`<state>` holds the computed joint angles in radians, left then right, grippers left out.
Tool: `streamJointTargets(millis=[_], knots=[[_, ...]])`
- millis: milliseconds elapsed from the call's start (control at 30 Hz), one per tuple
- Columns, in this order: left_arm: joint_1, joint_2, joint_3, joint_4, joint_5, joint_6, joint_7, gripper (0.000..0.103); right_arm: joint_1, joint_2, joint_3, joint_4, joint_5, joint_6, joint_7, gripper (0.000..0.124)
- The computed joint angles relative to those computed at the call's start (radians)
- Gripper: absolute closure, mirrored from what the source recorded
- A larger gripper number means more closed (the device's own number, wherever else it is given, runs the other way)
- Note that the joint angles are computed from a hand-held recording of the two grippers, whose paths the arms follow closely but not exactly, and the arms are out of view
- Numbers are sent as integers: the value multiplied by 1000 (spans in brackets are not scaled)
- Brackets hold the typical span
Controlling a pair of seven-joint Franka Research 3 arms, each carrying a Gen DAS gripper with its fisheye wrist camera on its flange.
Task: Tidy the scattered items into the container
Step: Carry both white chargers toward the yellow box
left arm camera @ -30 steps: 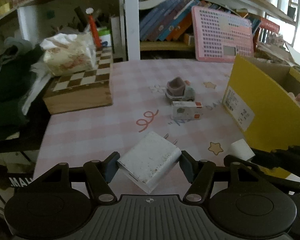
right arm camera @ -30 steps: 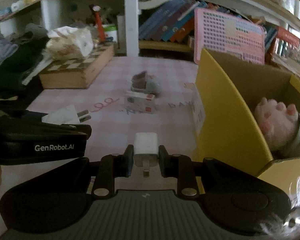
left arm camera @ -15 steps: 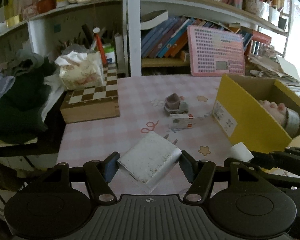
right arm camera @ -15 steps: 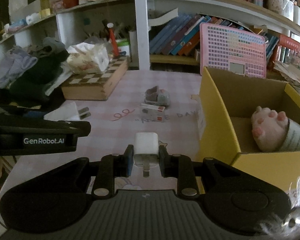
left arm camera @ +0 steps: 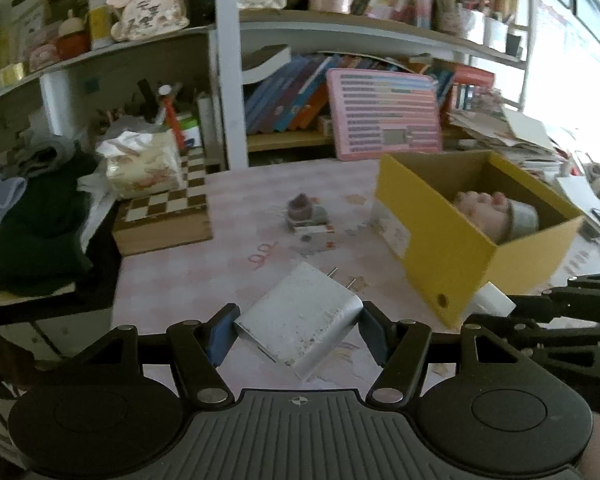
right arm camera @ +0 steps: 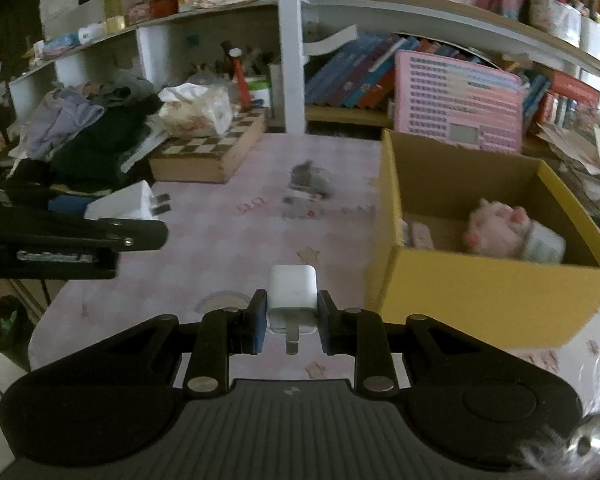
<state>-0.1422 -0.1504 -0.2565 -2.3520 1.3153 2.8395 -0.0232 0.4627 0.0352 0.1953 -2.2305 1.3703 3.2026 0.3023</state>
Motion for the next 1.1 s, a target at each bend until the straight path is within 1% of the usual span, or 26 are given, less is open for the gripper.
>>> streamJointTargets(millis=[100,200,333,433,533,667,733,833,967,1100], knots=[[-10,-13,-7,-12,-4,23,-2,39,-1,-42,-12,-50,-13,4,27,100],[-18,-21,-15,-21,-18,44,8,39,5,-82,-31,-106,-70,13,94,100],[-28,-23,-28,-23,-46,60,29,39,26,-123,-67,-163,-113,36,147,100],[-34,-17,-35,-20,-64,75,37,39,10,-154,-73,-215,-222,43,256,100],[-43,-6,-41,-13,-82,83,59,39,13,-184,-97,-255,-273,44,307,100],[-60,11,-52,3,-99,79,66,39,10,-219,-127,-299,-353,38,368,100],[-71,23,-56,14,-107,75,65,39,-21,-231,-115,-317,-414,32,417,100],[-90,45,-59,35,-125,67,74,39,-41,-244,-128,-337,-470,36,460,100],[-119,85,-56,75,-146,59,85,39,-61,-261,-156,-358,-534,25,507,100],[-151,128,-49,120,-152,44,97,39,-59,-276,-200,-377,-591,13,536,100]])
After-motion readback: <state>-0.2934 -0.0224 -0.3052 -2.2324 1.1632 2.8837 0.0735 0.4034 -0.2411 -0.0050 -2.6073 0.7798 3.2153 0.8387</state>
